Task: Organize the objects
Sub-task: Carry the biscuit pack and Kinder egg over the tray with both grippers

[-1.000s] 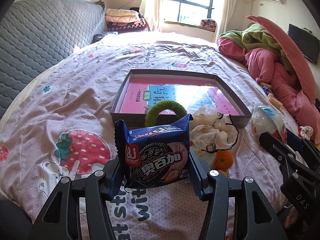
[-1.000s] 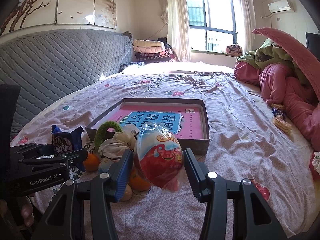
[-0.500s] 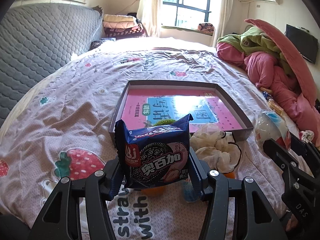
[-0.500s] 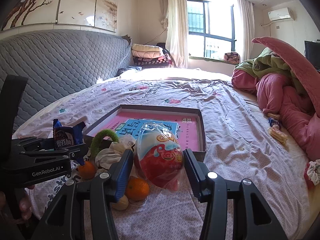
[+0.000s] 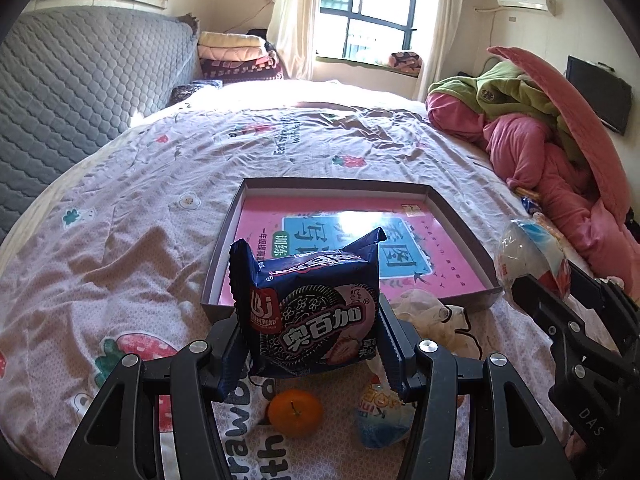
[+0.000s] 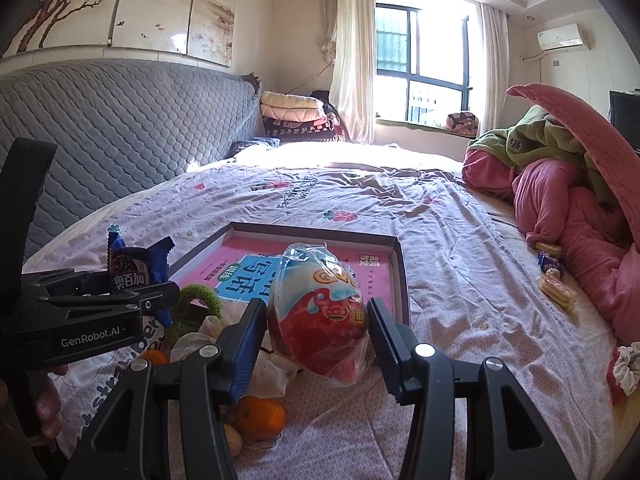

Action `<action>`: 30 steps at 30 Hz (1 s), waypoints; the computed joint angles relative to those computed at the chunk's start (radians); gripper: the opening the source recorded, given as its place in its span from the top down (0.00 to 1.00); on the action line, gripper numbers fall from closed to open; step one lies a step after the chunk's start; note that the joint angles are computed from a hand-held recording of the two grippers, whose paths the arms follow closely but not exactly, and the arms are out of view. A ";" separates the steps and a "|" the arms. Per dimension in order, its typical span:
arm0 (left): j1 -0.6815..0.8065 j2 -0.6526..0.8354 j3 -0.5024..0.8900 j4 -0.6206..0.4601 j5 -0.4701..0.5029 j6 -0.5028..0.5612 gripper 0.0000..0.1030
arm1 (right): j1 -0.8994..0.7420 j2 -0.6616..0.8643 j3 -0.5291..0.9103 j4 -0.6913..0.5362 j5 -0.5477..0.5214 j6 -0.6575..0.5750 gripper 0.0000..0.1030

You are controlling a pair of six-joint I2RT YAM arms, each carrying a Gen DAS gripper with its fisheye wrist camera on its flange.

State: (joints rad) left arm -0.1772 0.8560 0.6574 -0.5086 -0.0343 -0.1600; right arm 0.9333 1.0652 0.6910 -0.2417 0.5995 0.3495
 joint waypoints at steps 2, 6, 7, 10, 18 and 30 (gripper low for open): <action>0.009 0.019 0.009 0.013 0.003 0.005 0.43 | -0.017 0.013 0.007 0.016 -0.010 -0.016 0.49; 0.034 0.051 0.035 0.030 0.025 0.015 0.43 | -0.050 0.036 0.022 0.044 -0.032 -0.039 0.49; 0.038 0.059 0.043 0.033 0.029 0.018 0.43 | -0.057 0.043 0.028 0.051 -0.034 -0.046 0.49; 0.038 0.087 0.065 0.045 0.025 0.027 0.43 | -0.073 0.060 0.040 0.066 -0.047 -0.062 0.49; 0.084 0.159 0.106 0.057 0.067 0.043 0.43 | -0.102 0.098 0.063 0.096 -0.066 -0.088 0.49; 0.099 0.211 0.126 0.083 0.058 0.061 0.43 | -0.140 0.139 0.094 0.125 -0.090 -0.123 0.49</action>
State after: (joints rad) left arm -0.0781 1.0673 0.7833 -0.4254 0.0239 -0.0986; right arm 0.7936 1.2040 0.7851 -0.1163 0.5097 0.2269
